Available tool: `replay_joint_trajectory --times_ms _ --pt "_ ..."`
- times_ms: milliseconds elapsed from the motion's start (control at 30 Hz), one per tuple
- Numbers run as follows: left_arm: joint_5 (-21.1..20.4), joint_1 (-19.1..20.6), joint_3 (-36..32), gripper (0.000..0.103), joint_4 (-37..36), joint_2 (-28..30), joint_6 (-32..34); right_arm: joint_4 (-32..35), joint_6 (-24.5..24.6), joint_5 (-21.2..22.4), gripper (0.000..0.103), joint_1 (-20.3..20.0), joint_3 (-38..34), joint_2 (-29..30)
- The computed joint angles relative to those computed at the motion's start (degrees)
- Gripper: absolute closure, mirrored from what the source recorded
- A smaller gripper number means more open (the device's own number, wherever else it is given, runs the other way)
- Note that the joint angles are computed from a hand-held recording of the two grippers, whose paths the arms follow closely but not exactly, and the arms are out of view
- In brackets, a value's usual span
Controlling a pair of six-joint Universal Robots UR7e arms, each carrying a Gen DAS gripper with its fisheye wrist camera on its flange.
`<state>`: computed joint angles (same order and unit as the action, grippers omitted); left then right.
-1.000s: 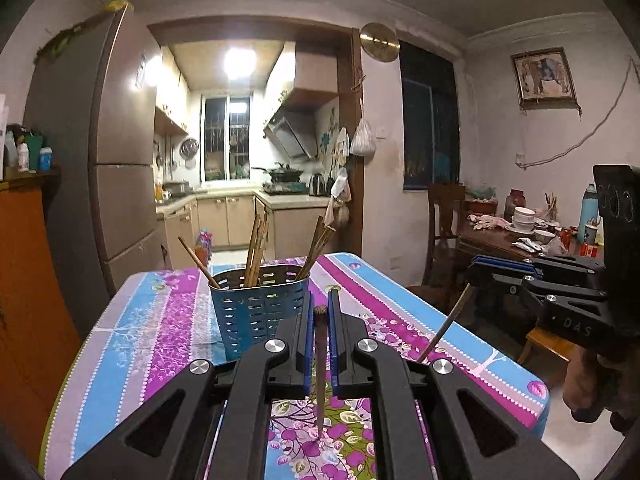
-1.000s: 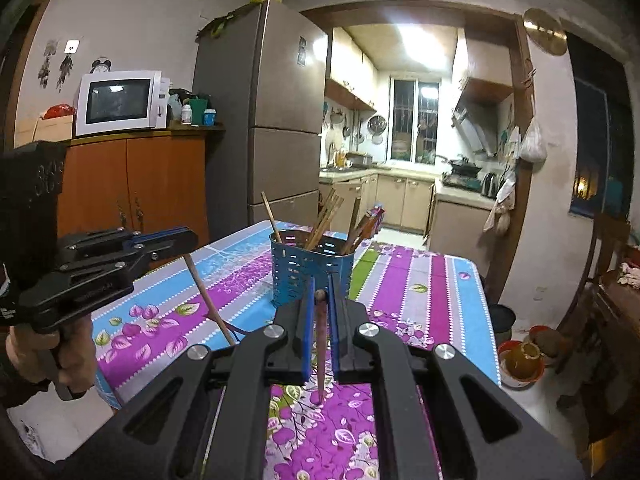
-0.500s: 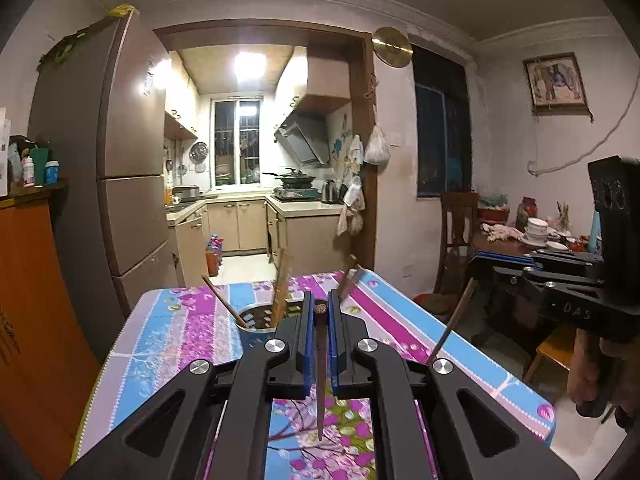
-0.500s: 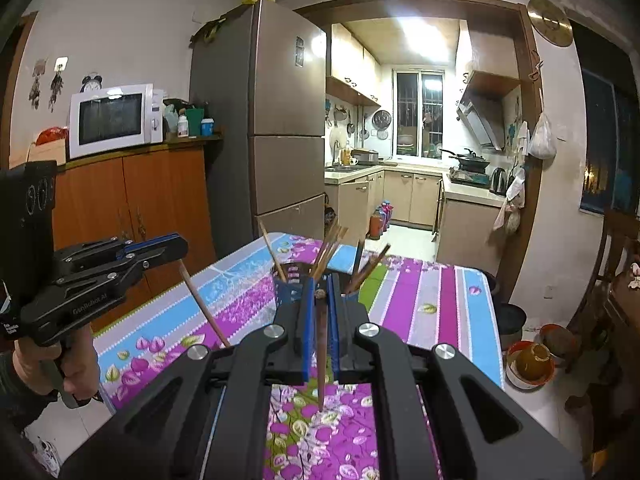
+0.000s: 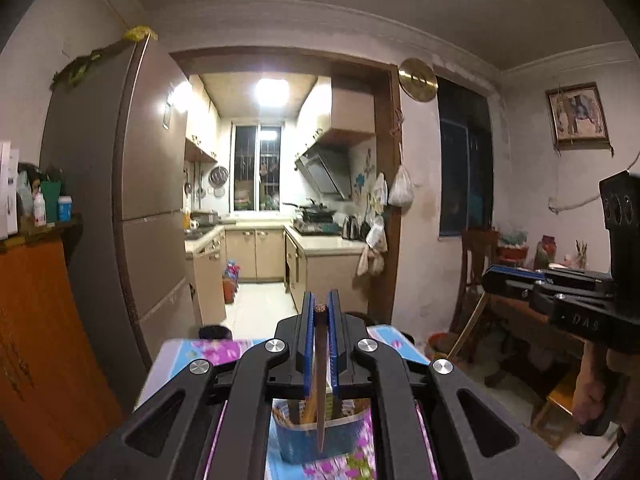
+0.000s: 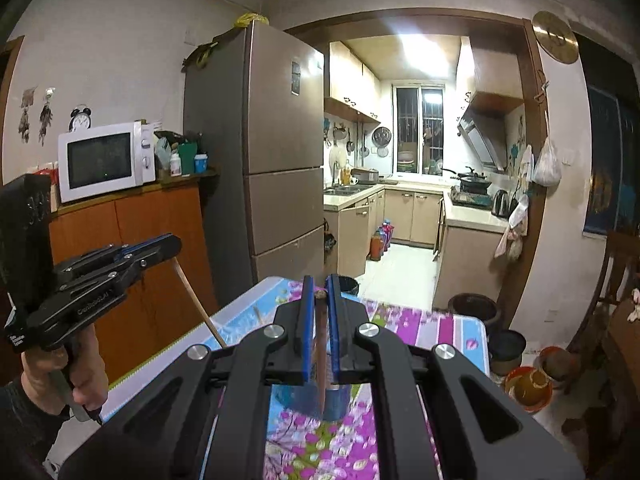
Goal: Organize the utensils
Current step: 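Lift both held chopsticks and lower them into the blue holder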
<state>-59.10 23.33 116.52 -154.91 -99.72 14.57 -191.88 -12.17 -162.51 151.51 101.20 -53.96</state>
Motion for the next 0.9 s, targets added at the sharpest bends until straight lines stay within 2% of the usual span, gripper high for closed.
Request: replay_joint_trajectory --times_ms 200,300,467,900 --pt "0.2 1.33 -6.33 0.095 -2.05 6.77 1.81 0.38 -6.05 1.04 0.098 -2.49 -7.23 1.28" --pt "-0.01 2.47 -8.41 0.095 -2.94 9.75 2.25 0.78 -6.99 2.0 0.098 -3.93 -9.11 1.43" --pt "-0.69 4.56 -9.71 0.095 -4.86 13.44 3.38 2.06 -5.48 4.27 0.098 -6.42 -8.86 0.98" --pt "-4.05 11.49 -12.76 0.095 -5.44 20.1 3.7 8.1 2.75 8.58 0.098 -12.45 -5.26 -0.02"
